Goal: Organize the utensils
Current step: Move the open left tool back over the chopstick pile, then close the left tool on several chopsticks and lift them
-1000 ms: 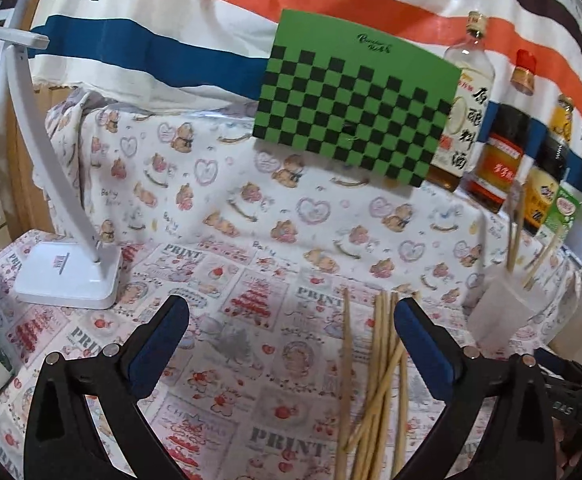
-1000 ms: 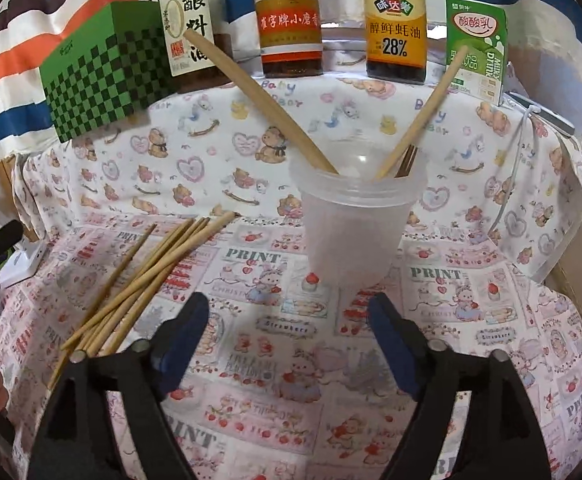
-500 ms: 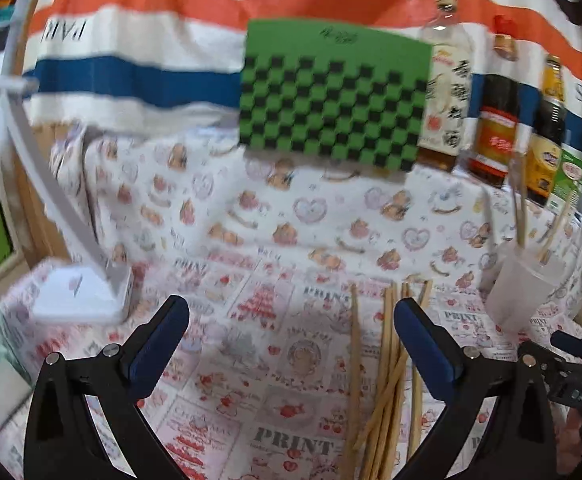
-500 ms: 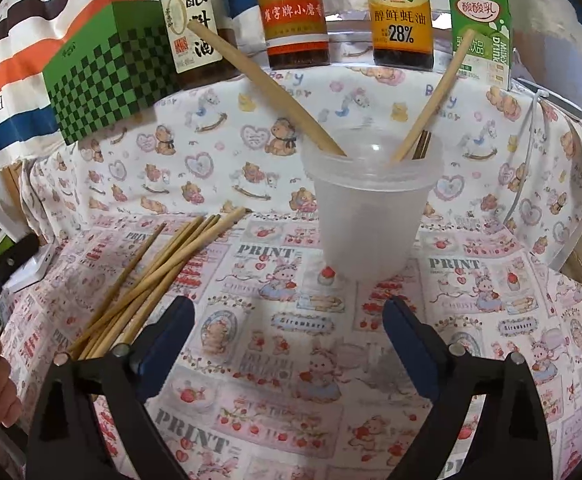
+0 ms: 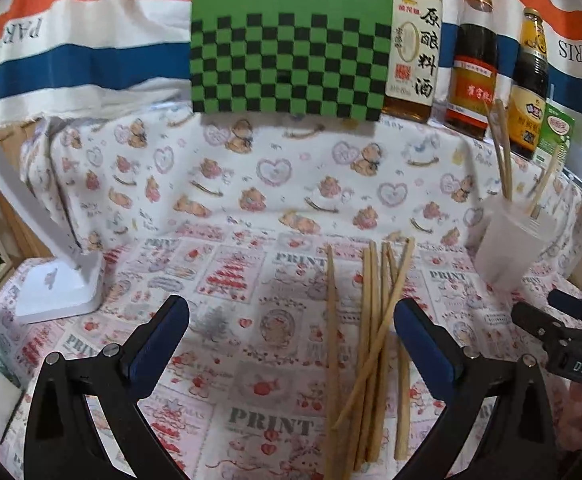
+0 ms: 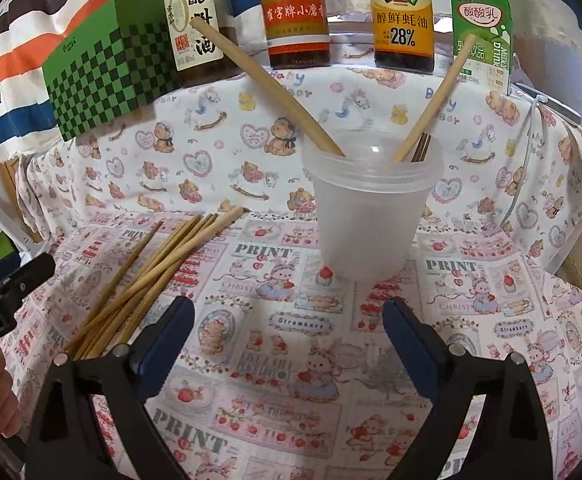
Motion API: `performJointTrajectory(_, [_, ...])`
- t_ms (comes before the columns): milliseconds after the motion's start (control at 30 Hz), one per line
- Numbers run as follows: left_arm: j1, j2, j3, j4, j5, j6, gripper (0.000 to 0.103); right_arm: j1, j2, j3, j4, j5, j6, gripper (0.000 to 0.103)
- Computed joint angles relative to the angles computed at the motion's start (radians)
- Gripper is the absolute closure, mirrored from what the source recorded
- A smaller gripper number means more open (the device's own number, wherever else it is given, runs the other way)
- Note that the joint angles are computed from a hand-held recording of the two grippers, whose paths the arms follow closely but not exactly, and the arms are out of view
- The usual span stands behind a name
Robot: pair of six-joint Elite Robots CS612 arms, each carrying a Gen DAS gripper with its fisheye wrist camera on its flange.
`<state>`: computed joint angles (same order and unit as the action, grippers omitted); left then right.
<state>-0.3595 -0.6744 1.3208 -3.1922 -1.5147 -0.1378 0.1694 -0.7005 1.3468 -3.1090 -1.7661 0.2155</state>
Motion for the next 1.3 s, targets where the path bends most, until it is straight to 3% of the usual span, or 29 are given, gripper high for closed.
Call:
performJointTrajectory(100, [0.007,-0.002,-0.006,0.043,-0.062,0.008,0.019,0.001,0.0,0.001,-0.006,-0.003,-0.006,0.008])
performJointTrajectory(233, [0.018,0.002,-0.023,0.109,-0.187,0.036,0.057,0.002,0.001,0.0,-0.009,-0.006,-0.009,0.008])
performJointTrajectory(300, [0.025,0.005,-0.036,0.16,-0.267,0.048,0.065,0.002,0.0,0.0,-0.007,-0.005,-0.008,0.008])
performJointTrajectory(367, [0.028,0.009,-0.046,0.203,-0.315,0.06,0.081,0.0,0.0,0.0,-0.003,-0.001,-0.006,0.008])
performJointTrajectory(533, [0.016,0.007,-0.046,0.238,-0.269,0.077,0.082,-0.001,-0.001,-0.001,0.006,0.003,0.002,0.008])
performJointTrajectory(700, [0.017,0.01,-0.056,0.278,-0.277,0.074,0.082,0.0,0.0,-0.001,0.006,-0.004,0.004,0.008])
performJointTrajectory(833, [0.018,0.016,-0.07,0.324,-0.304,0.092,0.097,0.0,-0.001,-0.002,0.009,-0.006,0.004,0.008])
performJointTrajectory(1000, [0.011,0.01,-0.062,0.329,-0.278,0.114,0.098,0.002,0.0,-0.002,0.005,-0.015,0.004,0.008])
performJointTrajectory(1300, [0.024,0.012,-0.077,0.37,-0.322,0.097,0.098,0.003,-0.001,-0.001,0.009,-0.021,0.001,0.008])
